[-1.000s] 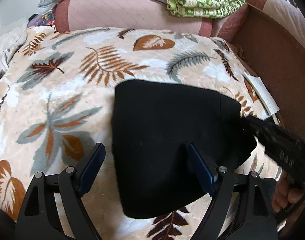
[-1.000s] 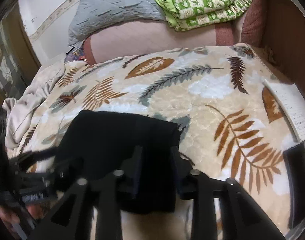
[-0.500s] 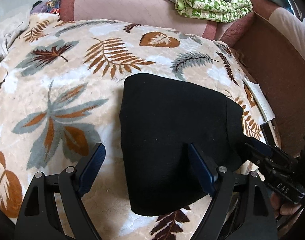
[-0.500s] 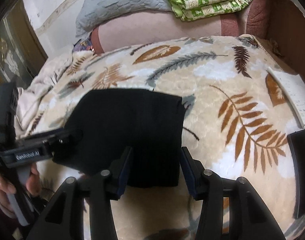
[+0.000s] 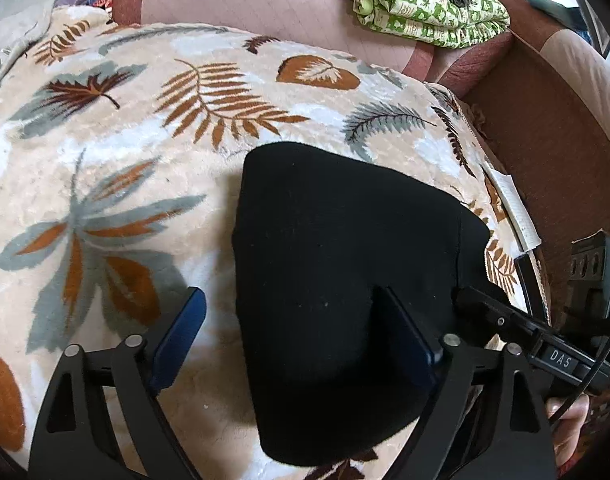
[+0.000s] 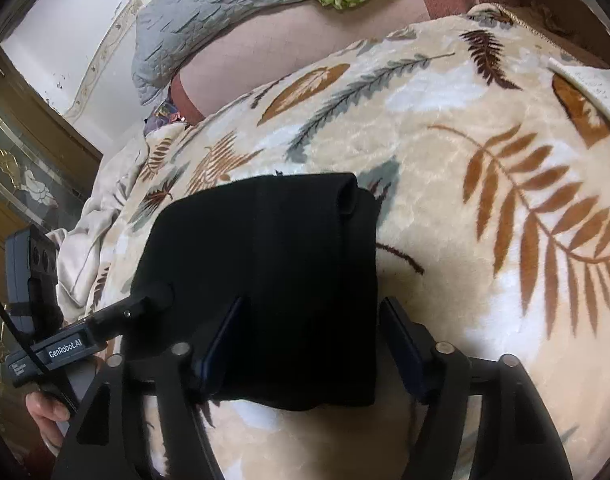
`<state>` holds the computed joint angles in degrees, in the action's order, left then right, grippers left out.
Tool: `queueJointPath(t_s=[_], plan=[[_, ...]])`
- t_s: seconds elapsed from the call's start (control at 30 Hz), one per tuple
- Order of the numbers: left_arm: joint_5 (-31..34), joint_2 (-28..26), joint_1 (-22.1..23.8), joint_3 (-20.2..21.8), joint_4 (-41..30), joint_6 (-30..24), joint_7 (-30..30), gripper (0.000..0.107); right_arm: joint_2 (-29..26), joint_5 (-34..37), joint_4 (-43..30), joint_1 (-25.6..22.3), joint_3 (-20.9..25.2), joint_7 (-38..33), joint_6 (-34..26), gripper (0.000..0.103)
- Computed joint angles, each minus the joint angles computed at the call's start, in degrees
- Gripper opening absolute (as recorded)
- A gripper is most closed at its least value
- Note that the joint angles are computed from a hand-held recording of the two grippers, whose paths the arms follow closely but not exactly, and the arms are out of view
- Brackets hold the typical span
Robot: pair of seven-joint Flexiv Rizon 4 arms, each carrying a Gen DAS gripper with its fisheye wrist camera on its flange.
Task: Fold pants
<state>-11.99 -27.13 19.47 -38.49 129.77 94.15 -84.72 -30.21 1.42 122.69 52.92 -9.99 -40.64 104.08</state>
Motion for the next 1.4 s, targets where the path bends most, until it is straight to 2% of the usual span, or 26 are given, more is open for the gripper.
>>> queueJointPath(t_s=[0.1, 0.2, 0.37, 0.43, 0.57, 0.6, 0.67, 0.7, 0.77, 0.83, 1.0, 1.13, 1.27, 1.4], plan=[[-0.2, -1.4, 0.9, -1.2, -0.4, -0.5, 0.1, 0.099, -1.4, -0.6, -1.1, -4.0, 4.1, -0.4, 2.0, 0.074], [-0.4, -2.8, 1.7, -2.2, -0.7, -0.5, 0.0, 0.103, -2.2, -0.8, -1.9, -5.9, 6.0, -1.2, 2.6, 0.076], [0.7, -2.9, -1.8, 1.3, -2.0, -0.6, 0.1, 0.103, -2.9, -0.8, -3.0, -7.0, 7.1, -2.0, 2.6, 0.077], [0.7, -2.8, -2.7, 2.1, -2.3, -0.9, 0.4, 0.103, -2.8, -0.3, -2.8, -5.4, 5.5, -2.4, 2.4, 0.072], [-0.2, -2.1, -3.6, 3.0, -2.3, -1.5, 1.1, 0.103, -1.9, 1.6, -1.6, 0.1, 0.5, -3.8, 2.6, 0.054], [-0.4, -2.0, -3.3, 2.6, -2.0, -1.3, 1.2, 0.101, -1.6, 1.9, -1.4, 1.1, -0.4, -4.2, 2.4, 0.05], [-0.1, -2.5, 0.1, -1.6, -0.9, -0.4, 2.2, 0.078, -0.8, 2.7, -1.0, 4.4, -3.6, -4.9, 1.6, 0.046], [0.2, -1.9, 0.2, -1.7, -0.5, -0.1, 2.3, 0.076, -0.5, 2.9, -0.8, 5.7, -4.8, -5.1, 1.2, 0.044], [0.9, -0.7, 0.0, -1.5, 0.0, 0.3, 2.1, 0.063, 0.3, 3.1, -0.4, 8.9, -8.0, -5.6, 0.8, 0.042], [1.1, 0.3, 1.8, -3.1, 0.7, 0.3, 1.9, 0.057, 1.2, 3.1, -0.2, 10.7, -9.6, -6.0, 0.8, 0.042], [1.6, 4.7, 6.7, -6.1, 2.9, 1.2, 1.6, 0.056, 1.7, 1.9, -2.6, 13.0, -11.7, -7.1, 0.1, 0.041], [1.2, 7.8, 12.2, -8.9, 3.7, 0.6, 1.7, 0.056, -0.3, -0.2, -8.0, 7.6, -5.9, -7.0, 0.4, 0.041], [-0.8, 10.1, 11.2, -4.4, 3.5, 0.1, 3.2, 0.056, -4.2, -3.5, -15.1, 2.2, 0.0, -6.9, -0.7, 0.041], [-3.0, 9.3, 7.4, 2.3, 2.7, -0.5, 4.8, 0.056, -9.5, -8.2, -22.7, -6.4, 9.7, -6.4, -3.3, 0.042]])
